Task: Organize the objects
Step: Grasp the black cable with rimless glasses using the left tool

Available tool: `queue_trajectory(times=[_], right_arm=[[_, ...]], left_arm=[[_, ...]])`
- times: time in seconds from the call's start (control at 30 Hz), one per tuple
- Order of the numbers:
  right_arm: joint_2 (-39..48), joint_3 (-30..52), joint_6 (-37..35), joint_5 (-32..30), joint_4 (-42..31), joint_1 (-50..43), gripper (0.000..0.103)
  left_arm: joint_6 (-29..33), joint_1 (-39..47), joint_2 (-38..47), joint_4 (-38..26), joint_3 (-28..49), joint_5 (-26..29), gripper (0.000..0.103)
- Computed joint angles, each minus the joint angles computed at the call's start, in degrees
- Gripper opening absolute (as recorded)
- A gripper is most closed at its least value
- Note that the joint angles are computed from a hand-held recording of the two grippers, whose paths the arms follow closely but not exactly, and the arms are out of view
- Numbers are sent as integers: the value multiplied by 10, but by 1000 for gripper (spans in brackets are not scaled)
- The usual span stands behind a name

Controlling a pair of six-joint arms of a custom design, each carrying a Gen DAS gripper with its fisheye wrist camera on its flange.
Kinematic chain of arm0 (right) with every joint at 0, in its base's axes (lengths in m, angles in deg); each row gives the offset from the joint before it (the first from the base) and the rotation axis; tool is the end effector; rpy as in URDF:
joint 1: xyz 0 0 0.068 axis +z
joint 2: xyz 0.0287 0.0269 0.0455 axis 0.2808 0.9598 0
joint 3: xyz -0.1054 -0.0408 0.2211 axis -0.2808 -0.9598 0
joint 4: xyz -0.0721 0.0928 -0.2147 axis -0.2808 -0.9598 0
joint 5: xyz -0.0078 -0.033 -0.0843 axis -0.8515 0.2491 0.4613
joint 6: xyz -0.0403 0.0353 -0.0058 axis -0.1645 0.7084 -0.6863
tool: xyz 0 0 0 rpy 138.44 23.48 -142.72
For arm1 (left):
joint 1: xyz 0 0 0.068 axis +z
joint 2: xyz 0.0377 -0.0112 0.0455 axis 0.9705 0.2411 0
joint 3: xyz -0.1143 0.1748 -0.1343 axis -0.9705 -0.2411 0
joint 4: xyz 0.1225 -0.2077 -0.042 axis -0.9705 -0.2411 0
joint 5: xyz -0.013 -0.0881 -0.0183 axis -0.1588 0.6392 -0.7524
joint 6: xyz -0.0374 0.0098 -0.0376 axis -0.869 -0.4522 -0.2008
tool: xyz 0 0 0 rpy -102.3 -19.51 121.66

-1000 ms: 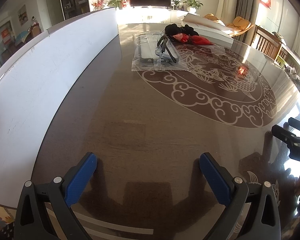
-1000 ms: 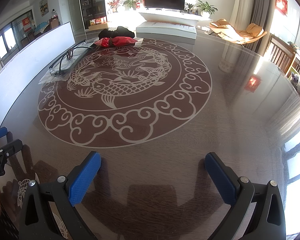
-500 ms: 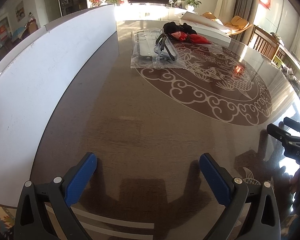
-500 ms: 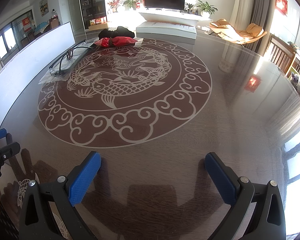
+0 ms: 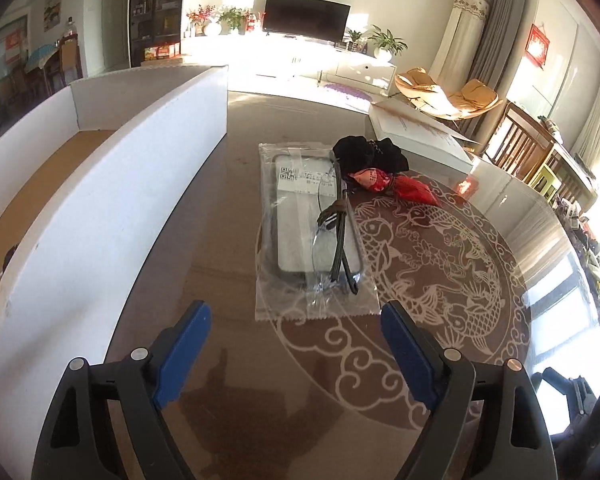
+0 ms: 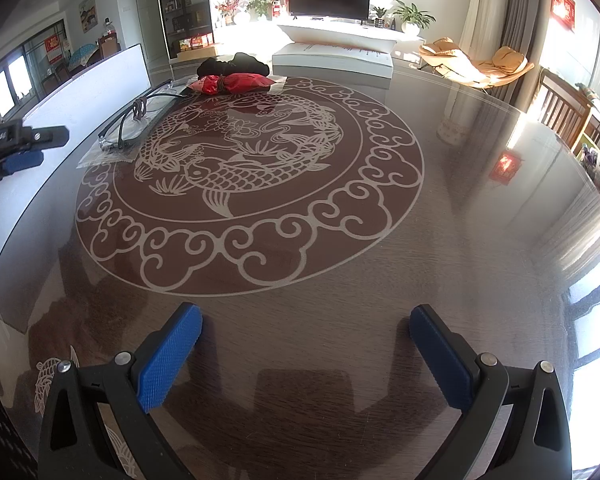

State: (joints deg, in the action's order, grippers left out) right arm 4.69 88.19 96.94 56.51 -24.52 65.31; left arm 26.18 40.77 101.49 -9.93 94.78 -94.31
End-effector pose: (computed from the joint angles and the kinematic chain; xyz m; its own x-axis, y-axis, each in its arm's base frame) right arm 0.1441 0.1499 0.1302 -0.7651 -0.2797 -0.5800 -0.3341 0.9424 -0.0139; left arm 0.1785 -0.1099 0.1742 -0.7558 -0.2530 -0.6040 -0.2116 0.9672 -0.1404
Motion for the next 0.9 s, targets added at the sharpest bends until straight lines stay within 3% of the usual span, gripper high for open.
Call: queue_trajectory(times=[0.17, 0.2, 0.23, 0.27, 0.3, 0.33, 0.37, 0.5, 0.67, 0.73, 0.77, 0.83, 0.87, 0.9], right_arm=[[1, 0, 0, 0, 0, 0, 103], [1, 0, 0, 0, 0, 0, 103], [1, 0, 0, 0, 0, 0, 103], [0, 0, 0, 0, 0, 0, 103], [0, 0, 0, 0, 0, 0, 103], [-1, 0, 0, 0, 0, 0, 103], [-1, 0, 0, 0, 0, 0, 103], [0, 1, 0, -1, -1, 0, 103], [1, 1, 0, -1, 1, 0, 103], [1, 1, 0, -1, 0, 0, 103], [2, 1, 0, -1, 1, 0, 103], [2, 1, 1, -1, 1, 0, 103], [2, 1, 0, -1, 1, 0, 103], [2, 1, 0, -1, 1, 0, 103]], left_arm=[[77, 52, 198, 24, 135, 18, 86], [85, 54, 220, 28, 149, 17, 80], [93, 55, 240, 35, 159, 15, 70], [101, 56, 259, 32, 170, 17, 34], [105, 55, 267, 33, 172, 13, 19], [105, 49, 249, 49, 152, -2, 16], [98, 44, 232, 50, 135, -9, 7], [28, -3, 91, 31, 17, -9, 6], [-183, -181, -60, -114, -78, -66, 7], [-269, -248, -58, -143, -92, -91, 8], [-298, -274, -52, -149, -95, -111, 14], [-297, -273, -26, -147, -88, -112, 52], [-278, -256, -21, -135, -89, -100, 84], [-271, -249, -25, -122, -97, -98, 92]])
